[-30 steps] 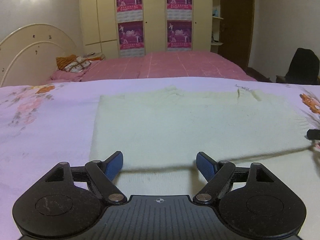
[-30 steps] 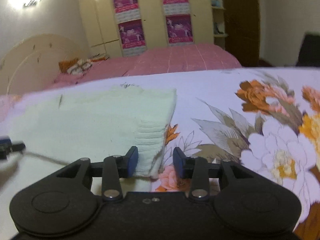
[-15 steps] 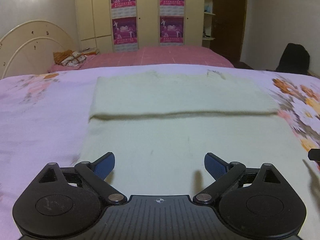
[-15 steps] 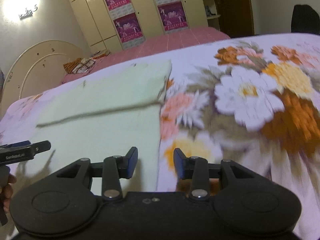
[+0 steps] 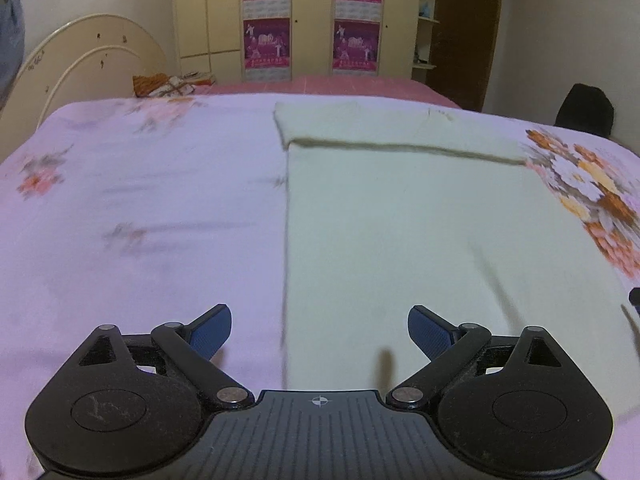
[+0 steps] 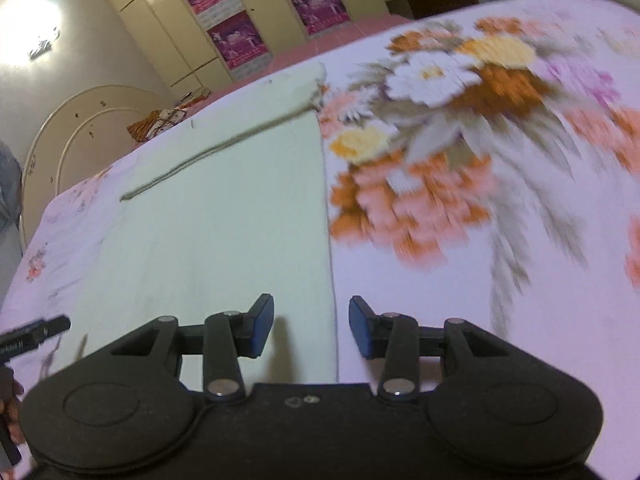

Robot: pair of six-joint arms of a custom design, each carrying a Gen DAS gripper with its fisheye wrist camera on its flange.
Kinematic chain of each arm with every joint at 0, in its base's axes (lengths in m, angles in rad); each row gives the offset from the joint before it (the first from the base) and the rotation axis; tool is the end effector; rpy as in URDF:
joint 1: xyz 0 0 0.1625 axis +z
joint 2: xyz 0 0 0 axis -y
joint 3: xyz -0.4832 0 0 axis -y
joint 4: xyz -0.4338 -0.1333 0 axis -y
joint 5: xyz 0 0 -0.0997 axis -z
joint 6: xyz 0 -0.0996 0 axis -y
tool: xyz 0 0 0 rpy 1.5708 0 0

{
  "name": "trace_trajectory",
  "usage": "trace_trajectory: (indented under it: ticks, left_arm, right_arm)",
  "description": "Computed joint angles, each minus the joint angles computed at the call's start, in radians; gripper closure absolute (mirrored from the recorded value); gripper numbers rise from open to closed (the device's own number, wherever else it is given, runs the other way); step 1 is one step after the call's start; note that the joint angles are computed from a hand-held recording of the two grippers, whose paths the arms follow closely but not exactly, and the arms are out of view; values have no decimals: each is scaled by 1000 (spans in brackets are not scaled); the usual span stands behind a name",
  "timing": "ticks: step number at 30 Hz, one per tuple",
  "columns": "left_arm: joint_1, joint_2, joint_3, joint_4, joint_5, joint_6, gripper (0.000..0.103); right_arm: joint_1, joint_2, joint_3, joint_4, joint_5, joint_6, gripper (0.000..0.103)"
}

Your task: Fold small clothes

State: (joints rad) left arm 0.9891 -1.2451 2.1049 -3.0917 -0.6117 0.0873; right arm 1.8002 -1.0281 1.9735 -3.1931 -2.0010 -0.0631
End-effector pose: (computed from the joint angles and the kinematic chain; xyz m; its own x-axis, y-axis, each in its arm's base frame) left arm -0.1235 -0.5788 0.3077 -0.7153 -0.0466 -0.6973 0.4979 0.6661 -0.5553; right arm 0.2344 -0.6003 0.2165 -0.9314 -0.0002 0.3640 -0.2365 0.7606 -0.6046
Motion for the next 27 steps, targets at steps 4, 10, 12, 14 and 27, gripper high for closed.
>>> trace_trajectory:
  ticks: [4,10,12,14,27]
  left_arm:
    - [-8,-91,81,107,-13,-101,22]
    - [21,-203,156,156,-153,-234,25]
    - [41,-224,157,160,-230,-279,26]
    - [63,-226,157,137,-296,-301,26]
    - [187,-178,149,-1,-571,-403,54]
  right_arm:
    - [-2,-47,61,-7,4,60,62]
    - [-17,-118,148,-6,56,142,61]
    - [-32,-136,173,-3,101,166,61]
    - [-52,-146,193,-4,171,189,61]
    - [-118,-122,198,-13,389,272,75]
